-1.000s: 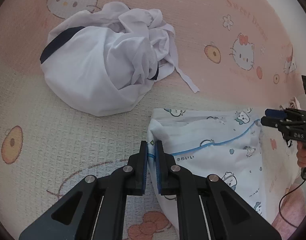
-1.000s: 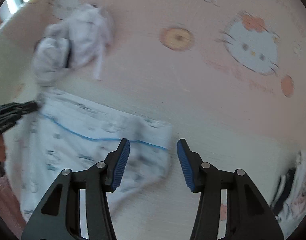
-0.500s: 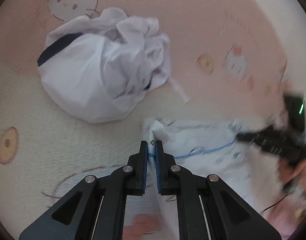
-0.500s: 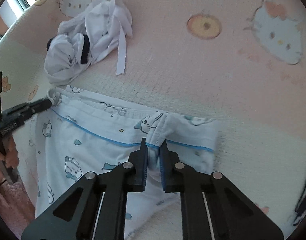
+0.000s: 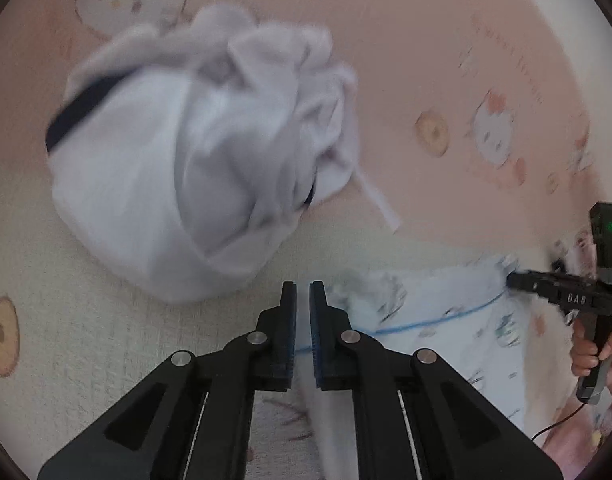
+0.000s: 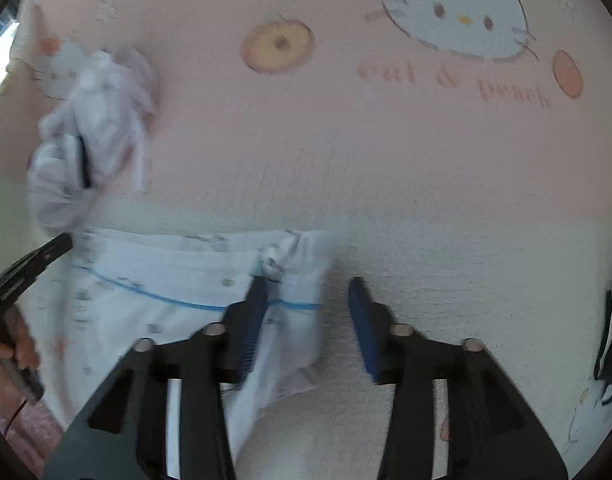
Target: Fold clothes
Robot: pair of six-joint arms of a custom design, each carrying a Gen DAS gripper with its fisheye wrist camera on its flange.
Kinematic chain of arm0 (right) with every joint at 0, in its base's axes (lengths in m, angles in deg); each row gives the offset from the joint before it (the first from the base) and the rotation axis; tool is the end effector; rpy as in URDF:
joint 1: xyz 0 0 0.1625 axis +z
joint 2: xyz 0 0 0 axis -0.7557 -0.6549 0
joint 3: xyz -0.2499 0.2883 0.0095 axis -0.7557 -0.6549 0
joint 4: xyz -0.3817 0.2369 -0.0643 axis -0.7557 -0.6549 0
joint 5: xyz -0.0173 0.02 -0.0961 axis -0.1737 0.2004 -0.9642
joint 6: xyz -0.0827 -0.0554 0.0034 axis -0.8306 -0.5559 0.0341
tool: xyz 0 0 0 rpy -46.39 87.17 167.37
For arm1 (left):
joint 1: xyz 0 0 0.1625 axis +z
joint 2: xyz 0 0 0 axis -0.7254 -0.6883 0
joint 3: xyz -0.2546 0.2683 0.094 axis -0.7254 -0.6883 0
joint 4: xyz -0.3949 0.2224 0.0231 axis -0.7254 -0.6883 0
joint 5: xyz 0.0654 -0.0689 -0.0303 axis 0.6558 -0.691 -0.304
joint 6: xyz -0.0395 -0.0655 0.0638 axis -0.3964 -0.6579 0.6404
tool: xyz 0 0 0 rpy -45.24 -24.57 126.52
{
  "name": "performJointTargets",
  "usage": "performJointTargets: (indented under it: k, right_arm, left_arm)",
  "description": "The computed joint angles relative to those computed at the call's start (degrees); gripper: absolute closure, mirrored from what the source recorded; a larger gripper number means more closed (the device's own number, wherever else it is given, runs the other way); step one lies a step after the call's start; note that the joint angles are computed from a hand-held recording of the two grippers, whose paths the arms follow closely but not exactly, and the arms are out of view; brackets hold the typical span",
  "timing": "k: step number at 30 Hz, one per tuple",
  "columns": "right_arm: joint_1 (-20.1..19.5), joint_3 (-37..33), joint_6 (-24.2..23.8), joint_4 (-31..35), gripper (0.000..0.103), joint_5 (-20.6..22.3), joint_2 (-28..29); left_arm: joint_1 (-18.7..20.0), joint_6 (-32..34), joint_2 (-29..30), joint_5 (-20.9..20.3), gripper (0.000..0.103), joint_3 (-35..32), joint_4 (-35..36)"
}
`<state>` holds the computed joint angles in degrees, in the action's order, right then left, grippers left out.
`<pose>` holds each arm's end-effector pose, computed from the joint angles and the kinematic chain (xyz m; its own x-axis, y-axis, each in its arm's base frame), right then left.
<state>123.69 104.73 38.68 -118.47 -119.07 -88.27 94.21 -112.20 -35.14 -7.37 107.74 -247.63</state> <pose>-0.0467 -0.5330 0.3246 -0.8148 -0.2053 0.5422 -0.3396 0.9270 -0.1594 -0.1994 -0.5133 -0.0062 -0.9059 -0.0323 -0.4224 0.2126 0.8277 -0.5193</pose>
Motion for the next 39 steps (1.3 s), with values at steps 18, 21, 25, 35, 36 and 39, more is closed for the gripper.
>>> performJointTargets:
  k: [18, 21, 25, 35, 36, 39]
  right_arm:
    - [1.05, 4.45, -0.81, -8.64, 0.057, -4.07, -0.44]
    - [0.38, 3.97, 1.85, -8.97, 0.057, -2.47, -1.96]
    - [0.81, 3.57, 1.85, -9.99, 0.057, -3.88, -2.1]
    - [2.06, 8.85, -4.64, -11.73, 0.057, -5.74, -1.88]
    - [2.16, 9.41, -4.65, -12.81, 0.057, -6.24, -1.89]
    - [1.64, 10.08, -7.06, -17.34, 0.055, -9.76, 0.87]
  left_arm:
    - [-0.22, 6.04, 2.3, -5.53, 0.097, -2.12, 1.31]
    - [-1.06, 6.08, 1.17, -4.55, 0.097, -1.16, -0.09]
    - [-2.07, 5.08, -2.12, -2.85, 0.097, 1.18, 2.3]
    - [-6.07, -0.22, -1.39, 10.93, 0.071, 0.67, 11.78]
    - [-6.96, -0.34, -1.41, 12.77, 0.055, 1.37, 10.25]
    - [-6.87, 5.97, -1.47, 7.53, 0.051, 2.78, 1.58]
